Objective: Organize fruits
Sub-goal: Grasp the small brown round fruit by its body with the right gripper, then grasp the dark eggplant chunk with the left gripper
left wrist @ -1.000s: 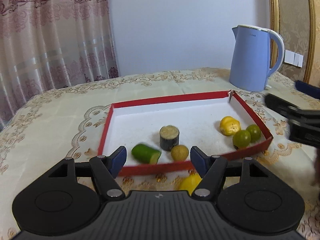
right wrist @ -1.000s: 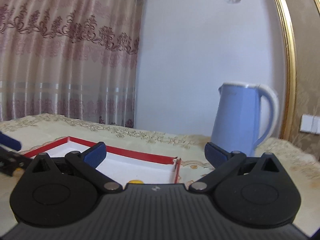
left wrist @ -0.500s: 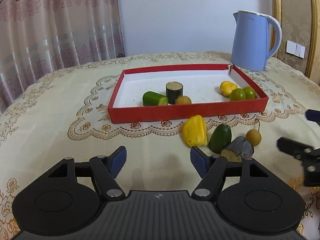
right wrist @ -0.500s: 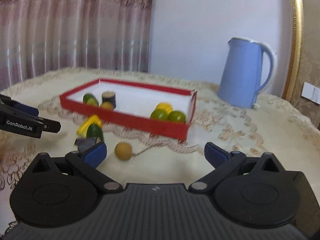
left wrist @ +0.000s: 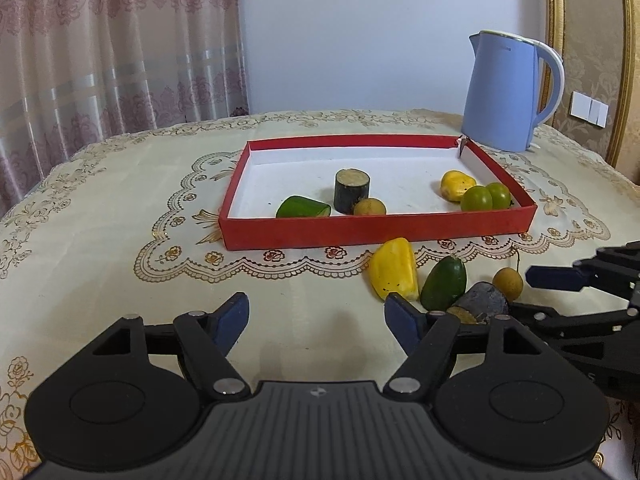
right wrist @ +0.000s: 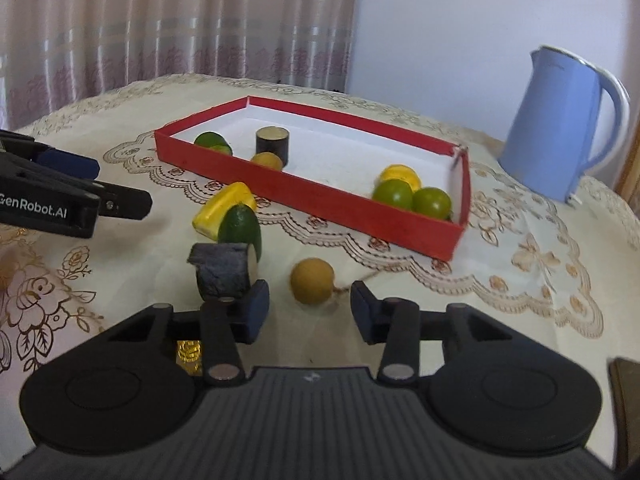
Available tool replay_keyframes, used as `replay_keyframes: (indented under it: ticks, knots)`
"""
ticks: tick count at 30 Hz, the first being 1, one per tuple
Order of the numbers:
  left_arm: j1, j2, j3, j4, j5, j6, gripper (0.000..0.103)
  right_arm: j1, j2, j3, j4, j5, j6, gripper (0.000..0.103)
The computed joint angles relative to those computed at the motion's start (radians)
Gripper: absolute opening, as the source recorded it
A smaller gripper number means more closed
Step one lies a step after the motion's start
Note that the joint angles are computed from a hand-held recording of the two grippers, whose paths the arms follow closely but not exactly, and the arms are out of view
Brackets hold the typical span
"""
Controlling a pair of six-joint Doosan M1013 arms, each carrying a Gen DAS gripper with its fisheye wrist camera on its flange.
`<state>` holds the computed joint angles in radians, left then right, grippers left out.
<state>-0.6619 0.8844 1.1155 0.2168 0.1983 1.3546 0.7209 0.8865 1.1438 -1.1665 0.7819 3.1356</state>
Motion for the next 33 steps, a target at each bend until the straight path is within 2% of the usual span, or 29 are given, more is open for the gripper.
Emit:
replay_keyframes:
  ticks: [10, 13, 25, 33]
  knots:
    - [0.002, -0.003, 0.006, -0.067, 0.001, 0.072, 0.075, -0.012, 0.005, -0.014, 0.031, -0.02, -0.058, 0.033]
    - [-0.001, -0.003, 0.006, -0.103, 0.008, 0.11, 0.075, -0.014, 0.003, -0.006, 0.019, -0.036, -0.044, 0.024]
    - [-0.03, -0.007, 0.018, -0.269, 0.015, 0.324, 0.075, 0.005, -0.039, 0.081, -0.098, -0.02, 0.105, 0.024]
    - [-0.057, -0.01, 0.023, -0.271, 0.015, 0.354, 0.075, 0.02, -0.078, 0.159, -0.162, 0.015, 0.214, 0.024]
